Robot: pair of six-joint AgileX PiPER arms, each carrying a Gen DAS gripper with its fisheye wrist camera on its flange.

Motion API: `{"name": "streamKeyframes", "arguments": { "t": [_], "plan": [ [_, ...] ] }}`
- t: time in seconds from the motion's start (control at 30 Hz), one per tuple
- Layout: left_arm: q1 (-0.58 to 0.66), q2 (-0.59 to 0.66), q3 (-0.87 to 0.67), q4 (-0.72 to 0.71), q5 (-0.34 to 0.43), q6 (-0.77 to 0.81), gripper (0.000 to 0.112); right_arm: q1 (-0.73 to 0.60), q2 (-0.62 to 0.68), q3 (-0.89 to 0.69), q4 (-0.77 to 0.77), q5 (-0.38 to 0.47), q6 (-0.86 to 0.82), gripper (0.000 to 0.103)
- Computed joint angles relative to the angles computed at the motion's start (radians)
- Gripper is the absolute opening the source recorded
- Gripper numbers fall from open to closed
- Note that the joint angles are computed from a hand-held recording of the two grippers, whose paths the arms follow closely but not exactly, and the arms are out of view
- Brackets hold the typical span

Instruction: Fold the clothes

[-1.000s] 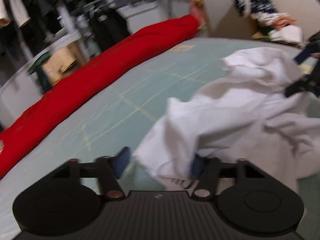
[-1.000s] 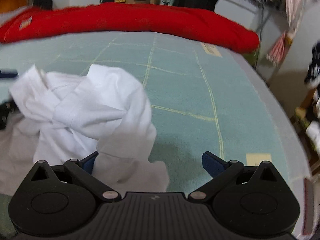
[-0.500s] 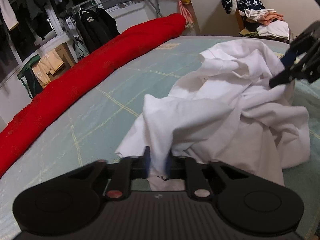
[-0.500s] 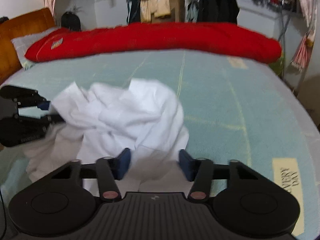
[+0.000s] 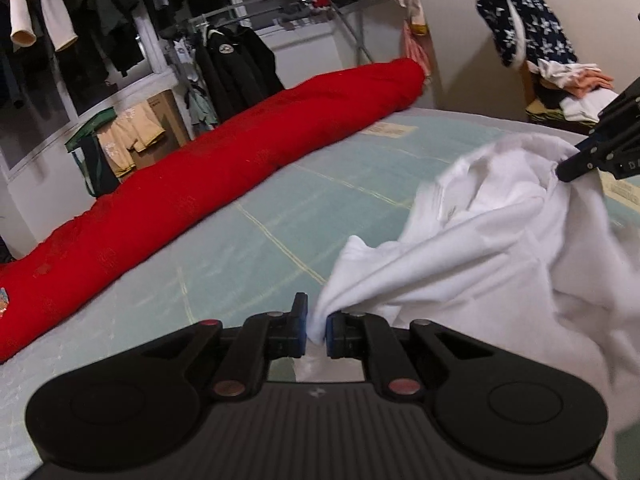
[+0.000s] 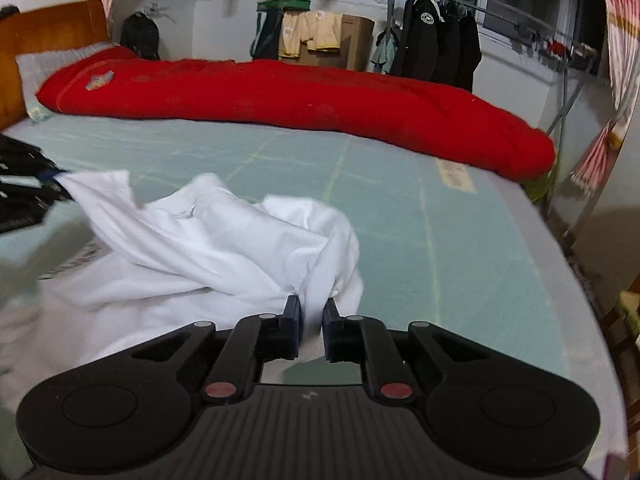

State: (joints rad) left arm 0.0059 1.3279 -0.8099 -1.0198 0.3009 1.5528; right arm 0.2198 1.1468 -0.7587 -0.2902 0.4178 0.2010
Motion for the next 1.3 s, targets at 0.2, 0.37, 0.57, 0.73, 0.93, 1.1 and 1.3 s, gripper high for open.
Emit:
{"name": "streamKeyframes", "arguments": {
  "t": [0.2,0.37,0.57,0.73,0.93,1.1,1.3],
  "plan": [
    [-0.033,0.197,-0.213,0.272,-0.042,-0.325,0.007,-0.068,0.208,-0.152,-0.116,-0.022,0.016,0.013],
    [-0.056,0.368,-0.411,0.595,-0.060,-0.663,0.007,-0.096,0.362,-0.296,-0.159,-0.031,0.008,0.010],
    [-0.067,0.550,-0.640,0.870,-0.023,-0.971,0.007,-0.136,0.553,-0.503,-0.308,-0.009,0.116,0.010],
    [-0.086,0.717,-0.770,0.984,0.040,-1.118,0.008,-0.174,0.703,-0.622,-0.236,0.008,0.078,0.010],
    [-0.097,0.745,-0.697,1.066,-0.008,-1.186,0.013,-0.169,0.778,-0.618,-0.253,0.015,0.092,0.020],
    [-0.061,0.666,-0.670,0.960,0.071,-1.064,0.017,-0.184,0.716,-0.582,-0.187,0.006,0.054,0.041],
    [-0.001,0.490,-0.525,0.832,0.135,-0.949,0.023,-0.165,0.506,-0.431,-0.043,-0.001,-0.053,0.053]
  ]
}}
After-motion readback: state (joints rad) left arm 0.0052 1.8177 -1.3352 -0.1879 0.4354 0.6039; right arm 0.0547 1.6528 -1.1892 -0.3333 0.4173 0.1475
